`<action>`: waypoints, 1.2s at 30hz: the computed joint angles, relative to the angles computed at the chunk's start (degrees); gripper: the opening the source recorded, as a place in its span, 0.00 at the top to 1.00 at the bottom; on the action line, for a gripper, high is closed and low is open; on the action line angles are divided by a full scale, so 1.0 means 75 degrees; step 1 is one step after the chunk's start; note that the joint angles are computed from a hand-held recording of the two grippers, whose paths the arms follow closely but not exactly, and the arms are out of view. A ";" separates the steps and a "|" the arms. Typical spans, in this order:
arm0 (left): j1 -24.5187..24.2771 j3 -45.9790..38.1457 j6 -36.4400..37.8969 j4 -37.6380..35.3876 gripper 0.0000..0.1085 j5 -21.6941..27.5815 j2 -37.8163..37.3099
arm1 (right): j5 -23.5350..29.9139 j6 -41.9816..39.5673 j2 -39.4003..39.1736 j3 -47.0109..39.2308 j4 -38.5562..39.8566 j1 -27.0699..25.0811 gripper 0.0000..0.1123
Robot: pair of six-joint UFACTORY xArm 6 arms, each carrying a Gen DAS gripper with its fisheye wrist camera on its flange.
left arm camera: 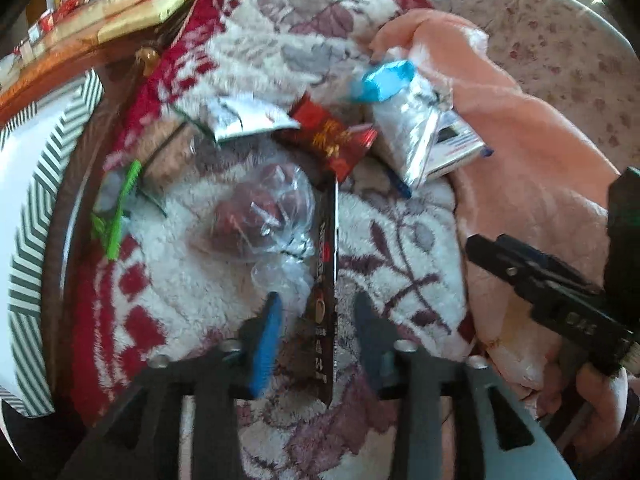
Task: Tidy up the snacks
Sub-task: 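Lift the coffee stick with the left gripper and regrip it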
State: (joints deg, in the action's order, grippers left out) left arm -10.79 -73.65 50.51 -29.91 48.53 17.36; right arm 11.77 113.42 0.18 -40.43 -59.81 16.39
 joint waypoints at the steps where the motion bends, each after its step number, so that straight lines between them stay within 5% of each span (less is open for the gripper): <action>1: 0.0010 -0.0014 0.0116 -0.0096 0.51 0.0050 -0.0023 | -0.0001 0.0000 0.0010 -0.0004 0.0009 0.0006 0.28; 13: -0.0373 0.0076 0.0734 -0.0288 0.51 0.0301 -0.0110 | 0.0033 -0.0152 0.0023 0.0023 0.0254 0.0002 0.28; 22: -0.0222 -0.0158 0.1516 -0.0891 0.50 0.1305 -0.0249 | -0.0042 -0.0283 0.0011 0.0107 0.0509 -0.0043 0.28; 29: -0.0102 -0.0018 0.0701 0.0050 0.50 0.0737 -0.0006 | -0.0090 -0.0525 0.0051 0.0101 0.0719 -0.0035 0.28; 36: -0.0675 0.0203 -0.0637 0.0884 0.50 -0.0394 0.0227 | -0.0115 -0.0710 0.0114 0.0071 0.0874 -0.0008 0.28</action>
